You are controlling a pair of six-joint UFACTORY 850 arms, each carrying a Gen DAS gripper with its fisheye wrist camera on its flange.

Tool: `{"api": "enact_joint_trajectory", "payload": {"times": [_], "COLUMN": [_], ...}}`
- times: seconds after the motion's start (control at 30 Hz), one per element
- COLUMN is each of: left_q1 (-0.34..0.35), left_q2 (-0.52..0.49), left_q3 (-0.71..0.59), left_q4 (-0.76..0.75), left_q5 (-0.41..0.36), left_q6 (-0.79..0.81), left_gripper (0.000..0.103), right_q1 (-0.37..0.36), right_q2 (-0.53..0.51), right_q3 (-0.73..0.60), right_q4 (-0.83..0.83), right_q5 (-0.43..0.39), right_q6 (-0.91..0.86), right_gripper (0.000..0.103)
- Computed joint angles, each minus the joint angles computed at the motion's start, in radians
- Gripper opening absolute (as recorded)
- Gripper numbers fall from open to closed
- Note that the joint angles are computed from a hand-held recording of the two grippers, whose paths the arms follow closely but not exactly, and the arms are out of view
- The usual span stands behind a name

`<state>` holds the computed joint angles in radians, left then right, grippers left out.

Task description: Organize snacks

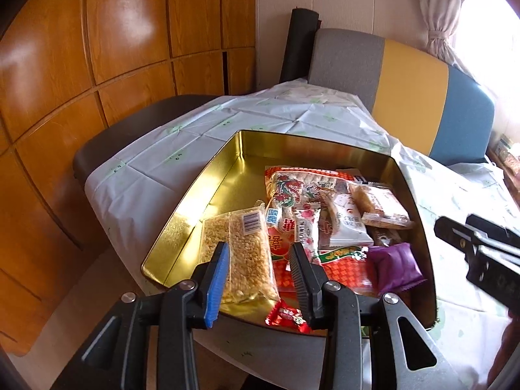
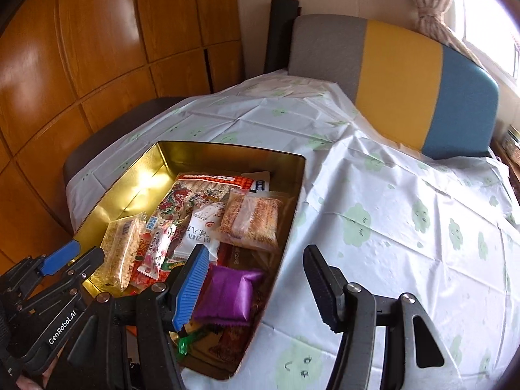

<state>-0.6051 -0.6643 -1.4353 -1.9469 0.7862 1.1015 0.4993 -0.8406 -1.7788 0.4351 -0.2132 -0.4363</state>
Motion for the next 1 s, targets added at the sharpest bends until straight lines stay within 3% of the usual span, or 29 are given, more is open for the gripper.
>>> {"api": "enact_joint_trajectory", "payload": {"times": [0.13, 0.3, 0.7, 1.0], "left_q1": [-0.017, -0.033, -0.042, -0.042], "left_q2": [-0.007, -0.013, -0.015, -0.009], "left_q3": [-0.011, -0.023, -0.034, -0.026], "left_q4": [0.007, 0.017, 0.014, 0.021], "left_q5": [0.019, 0.028, 0.051, 0.05], "left_q6": [-0.006, 0.005, 0.016, 0.003], "left_gripper": [0.044, 0.05, 0.058, 0.06], "right_q1": [0.0, -0.004, -0.011, -0.007], "right_q2": [0.061, 0.087, 0.113, 0.118], "right_q3": [0.112, 0.174, 0.224, 0.228], "right_q4": [-0.019, -0.111, 0.135, 0.14], "right_q5": [0.084, 0.109, 0.138, 0.147], "right_q6": [0.052, 0.156, -0.083, -0.094], "right_gripper": [0.062, 0.062, 0.062, 0.062]}}
